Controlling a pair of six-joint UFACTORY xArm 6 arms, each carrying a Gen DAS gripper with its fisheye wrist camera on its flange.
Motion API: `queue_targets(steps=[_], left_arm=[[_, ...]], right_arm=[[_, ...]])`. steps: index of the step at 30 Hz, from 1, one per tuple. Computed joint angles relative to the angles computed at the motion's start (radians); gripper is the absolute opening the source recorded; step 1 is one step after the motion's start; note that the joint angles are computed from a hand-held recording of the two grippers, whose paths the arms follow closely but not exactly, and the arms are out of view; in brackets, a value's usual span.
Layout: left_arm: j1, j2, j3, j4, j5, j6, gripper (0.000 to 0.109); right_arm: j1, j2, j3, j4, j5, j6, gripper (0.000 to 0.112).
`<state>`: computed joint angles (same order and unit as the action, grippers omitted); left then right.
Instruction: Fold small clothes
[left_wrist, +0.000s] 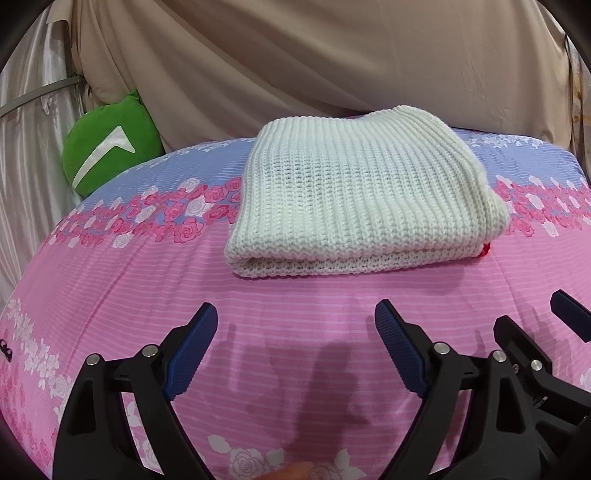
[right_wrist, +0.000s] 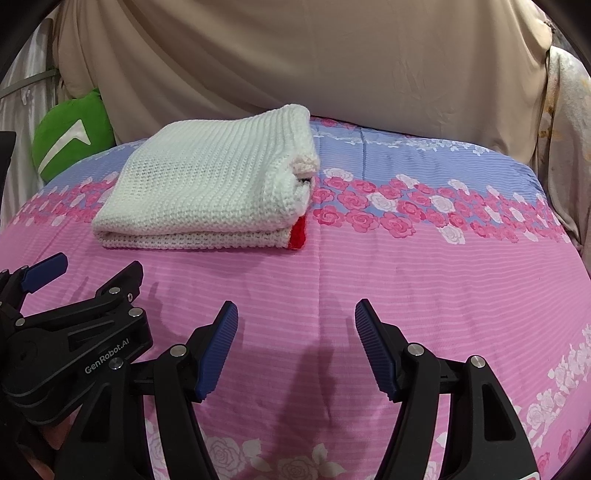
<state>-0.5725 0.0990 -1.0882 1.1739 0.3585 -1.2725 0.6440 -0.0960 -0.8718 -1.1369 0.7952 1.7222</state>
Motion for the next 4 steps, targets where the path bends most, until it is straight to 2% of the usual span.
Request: queue_targets(steps=[4], left_arm=[[0.001, -0.001, 0.001, 0.002, -0.001, -0.001, 0.084]], right_arm=[[0.005, 0.000, -0.002, 0.003, 0.008, 0.001, 0.065]])
